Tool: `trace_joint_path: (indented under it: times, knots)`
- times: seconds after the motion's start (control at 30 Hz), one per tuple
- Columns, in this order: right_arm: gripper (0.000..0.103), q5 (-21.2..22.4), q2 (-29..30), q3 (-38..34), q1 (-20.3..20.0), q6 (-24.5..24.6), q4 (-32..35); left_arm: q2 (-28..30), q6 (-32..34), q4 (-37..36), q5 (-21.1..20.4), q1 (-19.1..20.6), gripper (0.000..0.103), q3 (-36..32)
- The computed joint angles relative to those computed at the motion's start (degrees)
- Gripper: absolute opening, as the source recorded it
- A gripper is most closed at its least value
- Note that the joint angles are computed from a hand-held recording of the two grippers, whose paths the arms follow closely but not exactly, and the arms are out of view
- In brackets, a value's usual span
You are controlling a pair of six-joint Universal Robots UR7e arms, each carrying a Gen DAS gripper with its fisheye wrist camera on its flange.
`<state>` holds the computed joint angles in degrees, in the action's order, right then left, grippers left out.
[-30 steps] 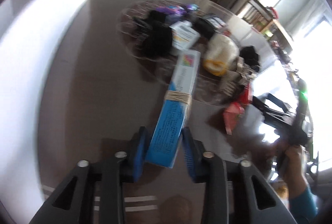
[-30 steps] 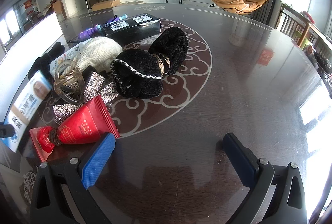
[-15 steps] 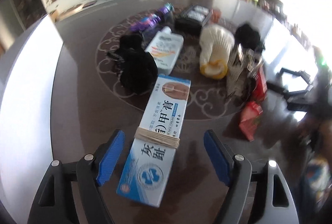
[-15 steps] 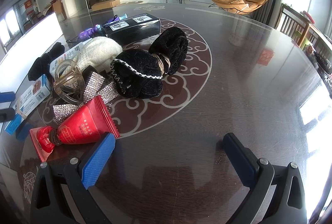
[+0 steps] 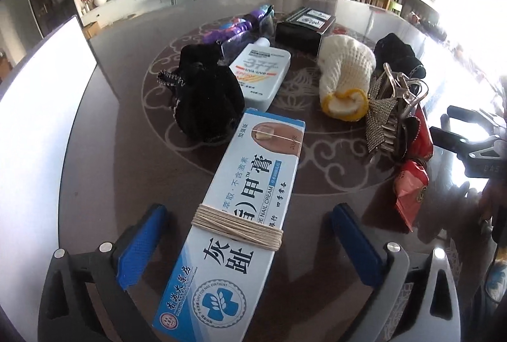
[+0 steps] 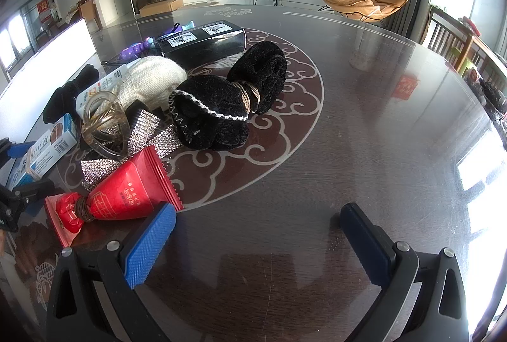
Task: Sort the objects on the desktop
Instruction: 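Grasp the blue-and-white ointment box with the left tool while the right tool grasps the red tube package, then carry the ointment box and red package to the bin and release both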
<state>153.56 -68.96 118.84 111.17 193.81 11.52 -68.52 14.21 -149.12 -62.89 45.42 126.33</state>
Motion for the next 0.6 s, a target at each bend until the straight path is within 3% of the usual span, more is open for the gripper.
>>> trace_joint_path:
  times: [0.3, 0.37, 0.4, 0.43, 0.6]
  knots:
    - [0.103, 0.0, 0.0, 0.0, 0.1, 0.1, 0.1, -0.2, -4.0, 0.7, 1.8, -1.1, 0.103, 0.6]
    - [0.103, 0.0, 0.0, 0.0, 0.1, 0.1, 0.2, -1.0, -4.4, -1.5, 2.0, -1.8, 0.081, 2.0]
    - [0.103, 0.0, 0.0, 0.0, 0.1, 0.1, 0.2, -1.6, -3.9, -2.7, 1.8, -2.2, 0.052, 2.7]
    - [0.103, 0.0, 0.0, 0.0, 0.1, 0.1, 0.2, -2.3, -3.8, -2.7, 1.5, -2.5, 0.044, 3.2]
    - [0.103, -1.8, -1.2, 0.8, 0.5, 0.5, 2.0, -7.1, -8.2, -1.5, 1.1, -2.3, 0.044, 6.3]
